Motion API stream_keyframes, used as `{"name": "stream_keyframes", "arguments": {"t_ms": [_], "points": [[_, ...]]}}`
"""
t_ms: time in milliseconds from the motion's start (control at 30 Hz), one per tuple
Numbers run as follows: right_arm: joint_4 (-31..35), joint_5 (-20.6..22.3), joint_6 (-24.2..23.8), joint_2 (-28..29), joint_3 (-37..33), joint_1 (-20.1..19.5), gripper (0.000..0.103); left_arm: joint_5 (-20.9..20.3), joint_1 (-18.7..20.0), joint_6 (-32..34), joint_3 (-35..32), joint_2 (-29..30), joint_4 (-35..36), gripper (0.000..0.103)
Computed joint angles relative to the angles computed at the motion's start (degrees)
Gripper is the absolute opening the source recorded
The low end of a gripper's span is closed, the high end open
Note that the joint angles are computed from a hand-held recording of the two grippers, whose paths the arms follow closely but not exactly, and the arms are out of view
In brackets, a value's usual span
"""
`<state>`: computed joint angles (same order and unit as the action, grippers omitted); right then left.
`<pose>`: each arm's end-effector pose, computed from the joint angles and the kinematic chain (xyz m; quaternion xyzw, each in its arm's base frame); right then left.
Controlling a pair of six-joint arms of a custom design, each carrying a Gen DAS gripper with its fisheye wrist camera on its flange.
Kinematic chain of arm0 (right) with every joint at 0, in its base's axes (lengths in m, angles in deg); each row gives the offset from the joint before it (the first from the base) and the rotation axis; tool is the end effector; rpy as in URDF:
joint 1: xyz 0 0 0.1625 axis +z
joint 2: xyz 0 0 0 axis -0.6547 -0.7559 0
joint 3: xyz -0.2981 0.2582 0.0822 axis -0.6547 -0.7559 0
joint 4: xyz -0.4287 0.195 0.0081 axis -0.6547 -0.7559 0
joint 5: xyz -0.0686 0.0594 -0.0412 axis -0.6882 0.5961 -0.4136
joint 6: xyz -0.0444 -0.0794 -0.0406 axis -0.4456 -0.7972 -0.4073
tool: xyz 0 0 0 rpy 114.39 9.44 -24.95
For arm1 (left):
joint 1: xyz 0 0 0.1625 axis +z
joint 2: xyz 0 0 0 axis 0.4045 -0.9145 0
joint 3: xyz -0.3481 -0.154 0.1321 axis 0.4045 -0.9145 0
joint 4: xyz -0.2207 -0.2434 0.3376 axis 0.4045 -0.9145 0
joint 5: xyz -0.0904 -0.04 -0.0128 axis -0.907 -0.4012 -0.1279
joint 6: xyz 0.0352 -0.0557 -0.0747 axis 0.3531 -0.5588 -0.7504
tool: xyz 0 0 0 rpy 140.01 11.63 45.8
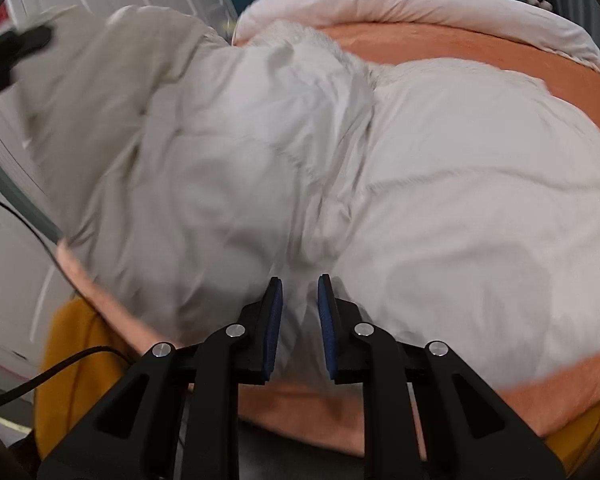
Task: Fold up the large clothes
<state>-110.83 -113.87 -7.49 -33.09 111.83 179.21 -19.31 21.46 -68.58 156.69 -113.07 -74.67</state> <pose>0.4027 -0.2830 -0.0443 -0.0042 -0.9031 0.3512 0.2472 -0.0958 -0.3386 0.4534 0.2702 0.9235 -0.2615 0.0754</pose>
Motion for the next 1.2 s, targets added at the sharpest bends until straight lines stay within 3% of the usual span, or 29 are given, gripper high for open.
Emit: {"name": "stream_keyframes", "arguments": {"t_ms": [33, 100, 233, 333, 400, 467, 500, 533, 633, 700, 733, 833, 900, 1033, 1200], "points": [[-0.87, -0.17, 0.67, -0.31, 0.84, 0.86, 0.019, 0.76, -2.68, -0.56, 0.48, -0.84, 0.54, 0.002], [-0.90, 1.18, 2.05, -0.81, 2.28, 1.21, 0.017, 0.23, -4.13, -1.52, 0.94, -0.53, -0.20, 0.001], [-4.21, 4.82, 0.29, 1.03, 3.27, -1.73, 0.015, -2.14, -6.04, -1.30, 1.53, -1.13, -0.31, 0.000], [-6.63, 6.13, 0.15, 0.16, 3.74, -1.45, 0.015, 5.23, -10.71, -0.57, 2.84, -4.08, 1.17, 0.000], [-8.44, 3.12, -0.40, -1.26, 4.05, 0.46, 0.016, 8.93, -9.97, -1.90, 2.14, -4.45, 1.60, 0.000], [-8.91, 0.60, -1.75, -3.06, 4.20, 1.08, 0.016, 10.11, -4.70, -3.07, 0.43, -2.28, 1.52, 0.016], [-8.46, -0.82, -2.73, -4.23, 4.21, 1.05, 0.016, 11.46, -1.32, -4.06, -0.29, -0.87, 1.69, 0.041], [-8.62, -1.54, -3.80, -4.71, 4.16, 0.75, 0.016, 12.32, 1.12, -5.14, -0.58, -0.20, 1.96, 0.058], [-8.24, -2.93, -5.90, -6.08, 3.47, -0.32, 0.016, 10.86, 12.84, -7.22, -1.84, 2.95, -0.09, 0.060], [-7.41, -2.89, -6.87, -5.85, 1.84, -1.46, 0.016, 10.89, 17.82, -9.22, -2.03, 3.54, 0.97, 0.062], [-7.31, -2.83, -7.43, -5.43, 1.16, -1.83, 0.016, 8.28, 22.28, -9.01, -2.40, 4.86, -0.55, 0.063], [-5.91, -2.66, -10.50, -5.87, 0.26, -4.08, 0.016, 6.63, 29.35, -9.88, -3.10, 7.92, -2.54, 0.064], [-3.78, -3.31, -11.39, -4.77, -2.07, -5.85, 0.016, 4.70, 32.48, -10.97, -3.22, 9.03, -3.44, 0.065], [-1.85, -0.28, -11.35, -2.91, -4.90, -10.26, 0.016, -1.24, 36.78, -11.68, -3.78, 11.89, -6.52, 0.072], [4.49, -1.77, -14.46, 2.46, -11.09, -13.15, 0.016, -3.48, 37.39, -9.12, -4.32, 16.65, -11.74, 0.077]]}}
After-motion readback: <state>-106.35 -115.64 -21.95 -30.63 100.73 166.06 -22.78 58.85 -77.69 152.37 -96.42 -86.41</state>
